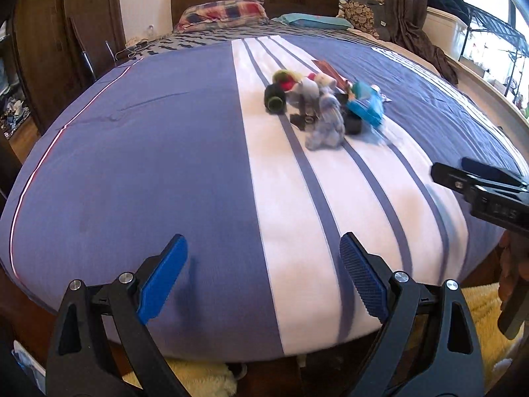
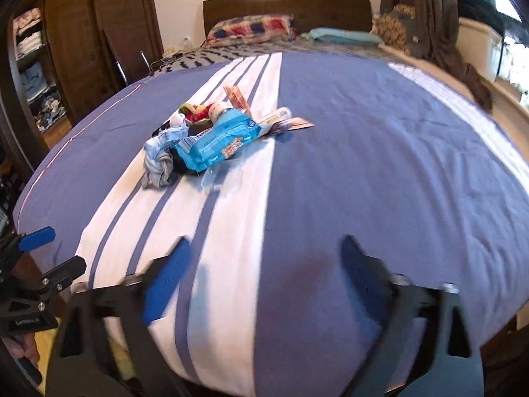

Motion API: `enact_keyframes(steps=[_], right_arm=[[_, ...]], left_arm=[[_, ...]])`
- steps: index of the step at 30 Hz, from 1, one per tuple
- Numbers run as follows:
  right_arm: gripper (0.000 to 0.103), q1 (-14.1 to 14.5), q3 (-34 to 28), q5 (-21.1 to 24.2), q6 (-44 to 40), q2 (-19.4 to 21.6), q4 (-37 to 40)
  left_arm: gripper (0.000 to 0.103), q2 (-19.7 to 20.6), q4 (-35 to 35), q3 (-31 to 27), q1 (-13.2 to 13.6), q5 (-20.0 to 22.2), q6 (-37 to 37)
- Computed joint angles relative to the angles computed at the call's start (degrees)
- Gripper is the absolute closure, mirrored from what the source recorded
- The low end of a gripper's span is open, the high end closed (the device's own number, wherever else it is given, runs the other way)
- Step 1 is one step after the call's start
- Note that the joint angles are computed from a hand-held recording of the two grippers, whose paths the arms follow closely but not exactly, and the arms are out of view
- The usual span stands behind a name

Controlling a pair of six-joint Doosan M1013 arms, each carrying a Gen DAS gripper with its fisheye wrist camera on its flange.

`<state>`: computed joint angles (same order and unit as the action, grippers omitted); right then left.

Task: Collect trash
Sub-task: 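Move both open grippers back up over the pile on the bed, then grasp the white sock with the left gripper while the right grasps the clear plastic box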

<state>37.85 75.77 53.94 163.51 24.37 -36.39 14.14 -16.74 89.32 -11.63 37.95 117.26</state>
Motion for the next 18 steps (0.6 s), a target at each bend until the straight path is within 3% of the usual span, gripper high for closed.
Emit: enact_keyframes(steps=[4,8,10,13,18], right_arm=[[0.043,-1.02,-2.29,-2.66,-2.69,1.55,1.0],[0.044,-1.54,-5.46,-1.11,-6.6,3.76,2.3],[0.049,-1.64,-6.33,-0.28,-7.29,4.49,1.97],[0.067,-1.75,-7.21,1.27,-7.8,5.3,0.51],[0.069,-2.01,-4.67,-1.5,-7.23,3.75,-0.2]], left_arm=[[0.015,1.76,0.53,-2.48,-0.18,0.46,-0.93],[0.015,3.04,-0.27,-4.34,-0.27,0.84,-0.63],[0.015,3.56,-0.53,-5.08,-0.43,1.31,-0.49],[0.015,4.25,-0.4,-6.02,-0.79,1.89,-0.36],[0.015,5.6,-0.45,-7.72,-1.59,3.32,0.59]])
